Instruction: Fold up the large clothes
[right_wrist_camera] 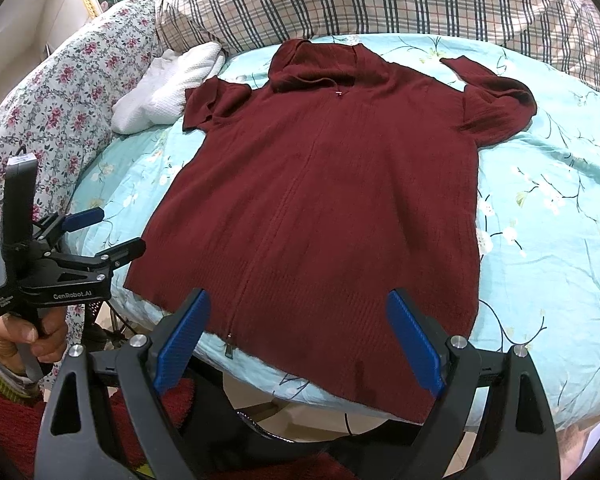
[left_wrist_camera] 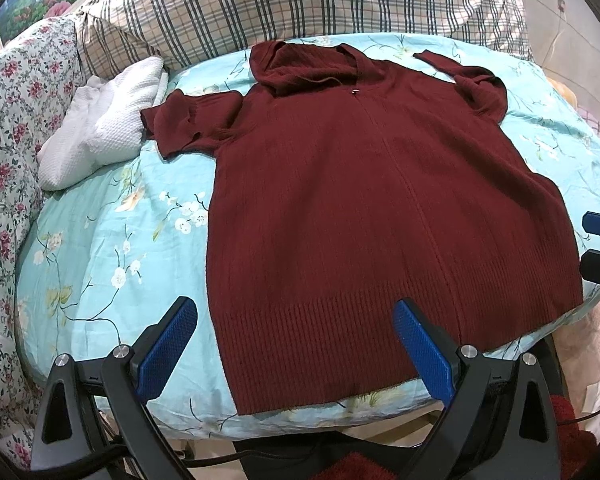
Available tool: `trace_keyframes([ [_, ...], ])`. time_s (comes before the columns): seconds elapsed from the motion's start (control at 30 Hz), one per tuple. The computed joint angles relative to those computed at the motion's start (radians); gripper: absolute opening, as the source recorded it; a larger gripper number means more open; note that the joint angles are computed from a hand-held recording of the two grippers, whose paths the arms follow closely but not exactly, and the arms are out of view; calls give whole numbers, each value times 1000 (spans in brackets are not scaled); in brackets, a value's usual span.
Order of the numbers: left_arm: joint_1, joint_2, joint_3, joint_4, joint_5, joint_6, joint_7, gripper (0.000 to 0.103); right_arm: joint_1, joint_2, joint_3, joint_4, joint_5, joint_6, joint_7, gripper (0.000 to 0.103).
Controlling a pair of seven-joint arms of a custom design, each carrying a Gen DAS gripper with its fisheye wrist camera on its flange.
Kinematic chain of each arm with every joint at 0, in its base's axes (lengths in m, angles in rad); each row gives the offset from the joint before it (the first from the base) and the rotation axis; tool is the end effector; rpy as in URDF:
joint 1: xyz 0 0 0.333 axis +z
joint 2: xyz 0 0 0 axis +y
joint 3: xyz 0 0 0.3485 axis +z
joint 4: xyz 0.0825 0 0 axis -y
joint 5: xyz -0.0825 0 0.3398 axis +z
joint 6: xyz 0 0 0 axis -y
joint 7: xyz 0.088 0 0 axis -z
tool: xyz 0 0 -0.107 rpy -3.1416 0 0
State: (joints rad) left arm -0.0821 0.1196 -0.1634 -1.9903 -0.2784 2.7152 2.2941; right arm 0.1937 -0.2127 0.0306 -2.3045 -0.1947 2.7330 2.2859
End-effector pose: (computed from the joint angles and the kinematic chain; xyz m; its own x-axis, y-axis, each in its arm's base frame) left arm 0.5755 -0.1294 0.5271 -0.6289 -0.7601 -0.1633 -0.5689 0.5931 -0.5698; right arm 0.4632 0.1144 0.5596 -0.2455 -0.9366 -0.2501 -0.7574 0.3464 -0.5535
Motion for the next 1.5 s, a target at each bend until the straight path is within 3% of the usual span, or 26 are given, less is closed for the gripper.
trace_keyframes([
  [0.6, -13, 27, -4, 32, 23, -7, -30, 99, -21, 13, -8, -25, -9, 136, -9, 90],
  [1.0, -28, 131, 1, 172, 60, -101, -100, 99, -39, 45, -58, -17, 62, 175, -53, 90],
  [1.17, -39, 173, 1, 229, 87, -129, -138, 99, -91, 58, -43, -8, 2, 181, -27, 90],
  [1.23, -43, 189, 0, 251, 95, -148, -150, 99, -71, 65, -69, -5, 58, 187, -72, 90],
  [1.37, -52, 223, 2, 312, 117, -212, -177, 99, -72, 82, -89, 13, 111, 191, -134, 87],
  [1.5, -62, 270, 1, 385, 129, -238, -198, 99, -103, 124, -115, 70, 142, 200, -202, 75],
])
